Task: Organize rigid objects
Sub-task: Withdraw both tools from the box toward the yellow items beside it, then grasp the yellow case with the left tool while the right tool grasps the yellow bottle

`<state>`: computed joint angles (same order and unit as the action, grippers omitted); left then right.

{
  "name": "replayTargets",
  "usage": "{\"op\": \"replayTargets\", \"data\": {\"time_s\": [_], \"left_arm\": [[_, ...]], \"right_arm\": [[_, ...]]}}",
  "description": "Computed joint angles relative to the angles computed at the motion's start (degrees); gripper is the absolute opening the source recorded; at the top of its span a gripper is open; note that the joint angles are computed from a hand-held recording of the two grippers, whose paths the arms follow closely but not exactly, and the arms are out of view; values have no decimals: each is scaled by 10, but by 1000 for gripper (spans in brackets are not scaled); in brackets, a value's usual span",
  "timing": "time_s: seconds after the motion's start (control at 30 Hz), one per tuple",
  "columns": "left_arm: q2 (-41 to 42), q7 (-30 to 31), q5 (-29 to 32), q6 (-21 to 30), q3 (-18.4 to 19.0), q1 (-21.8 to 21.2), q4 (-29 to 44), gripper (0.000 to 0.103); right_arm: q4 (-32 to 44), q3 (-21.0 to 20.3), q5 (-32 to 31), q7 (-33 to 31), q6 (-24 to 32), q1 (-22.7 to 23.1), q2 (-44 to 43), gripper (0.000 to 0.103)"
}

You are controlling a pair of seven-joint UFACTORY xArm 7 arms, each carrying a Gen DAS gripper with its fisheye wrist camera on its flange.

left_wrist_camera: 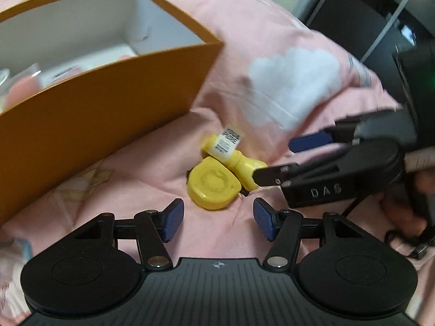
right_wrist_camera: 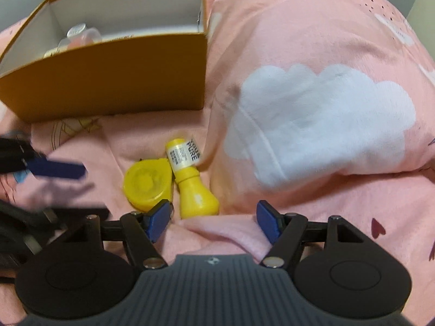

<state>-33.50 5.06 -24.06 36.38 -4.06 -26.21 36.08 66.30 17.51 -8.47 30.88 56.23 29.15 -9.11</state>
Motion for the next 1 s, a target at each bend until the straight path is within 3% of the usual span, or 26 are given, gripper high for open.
{"op": "replayTargets", "data": {"time_s": [0.1,0.33,0.6,0.67,0.8,1.0], "left_arm": [[27,0,26,-14,-16,6,8,69],[73,10,27,-33,-17,-1,27,70],[117,-20,49,-53,-36,9,45,73],[119,-33,58,-54,-42,12,45,72],[105,-49,67,-31,-40,17,46,67],[62,-91,89,38,-37,38,39,67]], "right_arm": [[0,-8,21,-20,-11,-1,4,61],[19,-16,9,-56,-9,-9,16,60],[5,-31,81,-90,-27,-20,19,60],[4,-30,86,-96,-31,-20,20,54],[5,-35,116,-114,-34,-21,27,43],[36,-31,125,-157,-17,-15,61,41]]}}
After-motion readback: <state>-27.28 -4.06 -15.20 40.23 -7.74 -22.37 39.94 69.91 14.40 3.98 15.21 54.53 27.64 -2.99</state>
